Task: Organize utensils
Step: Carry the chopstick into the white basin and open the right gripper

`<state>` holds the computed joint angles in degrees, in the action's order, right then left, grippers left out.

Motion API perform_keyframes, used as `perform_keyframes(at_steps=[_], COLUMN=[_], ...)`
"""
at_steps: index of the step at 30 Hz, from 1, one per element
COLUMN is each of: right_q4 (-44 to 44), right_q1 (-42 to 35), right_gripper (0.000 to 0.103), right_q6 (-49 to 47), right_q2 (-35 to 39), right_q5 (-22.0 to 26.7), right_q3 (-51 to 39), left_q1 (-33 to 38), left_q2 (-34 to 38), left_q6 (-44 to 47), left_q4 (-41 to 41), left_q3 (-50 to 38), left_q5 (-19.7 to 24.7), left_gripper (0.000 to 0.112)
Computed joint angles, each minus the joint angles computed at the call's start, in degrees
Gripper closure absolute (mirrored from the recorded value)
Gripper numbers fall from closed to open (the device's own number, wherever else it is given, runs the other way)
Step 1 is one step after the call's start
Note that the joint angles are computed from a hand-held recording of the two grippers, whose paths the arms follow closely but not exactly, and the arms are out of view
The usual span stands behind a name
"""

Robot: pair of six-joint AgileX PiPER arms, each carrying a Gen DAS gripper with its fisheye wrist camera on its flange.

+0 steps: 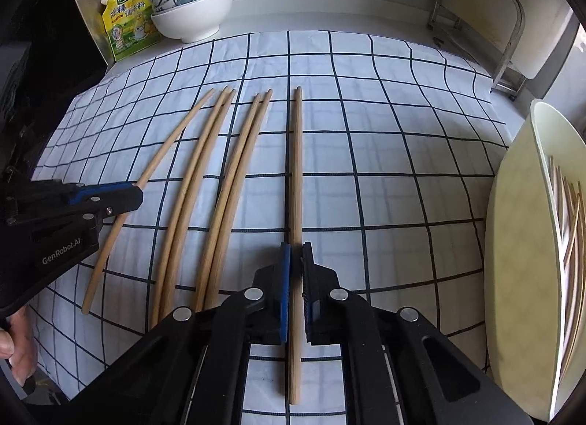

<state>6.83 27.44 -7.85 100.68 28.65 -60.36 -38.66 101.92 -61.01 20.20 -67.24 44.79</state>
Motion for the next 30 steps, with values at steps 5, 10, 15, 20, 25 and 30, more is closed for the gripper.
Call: perform_keyframes(at_steps=[5,10,15,20,25,30], right_q4=[4.42,7.1,8.57,11.48,13.33,19.77], right_q1=[-1.72,-3.19,-5.81,-11.98,-19.78,-30.28], right_gripper=[0.097,0.097,0.097,0.097,0.097,0.097], right_q6=[-2.64,-4.95,-7.45,-11.87,-15.03,-22.2], right_q2=[-2.5,-6.87,-11.78,-15.09,-16.55,-17.66], right_q5=[2.24,6.18,9.52,11.67,13.26,15.43], right_q3=[-0.77,-2.3,-3.31,-4.04,-4.08,-3.29], left_q1=[-0.74,-1.61,-3.01,-4.51,-6.25,-9.43], left_q2=[-3.04,-4.99,-5.26,-1.72,3.46,10.81], left_q6=[0.41,1.19,1.31,3.57,6.69,10.69], left_q4=[0.01,0.59,2.46,2.34,1.09,1.48], left_q3=[0.04,-3.31,-9.0,-17.13,-26.32,-40.03], left_q5=[2.13,5.94,10.23,13.3,15.57,19.44], left_gripper=[0.105,0.105,0.105,0.105,0.105,0.105])
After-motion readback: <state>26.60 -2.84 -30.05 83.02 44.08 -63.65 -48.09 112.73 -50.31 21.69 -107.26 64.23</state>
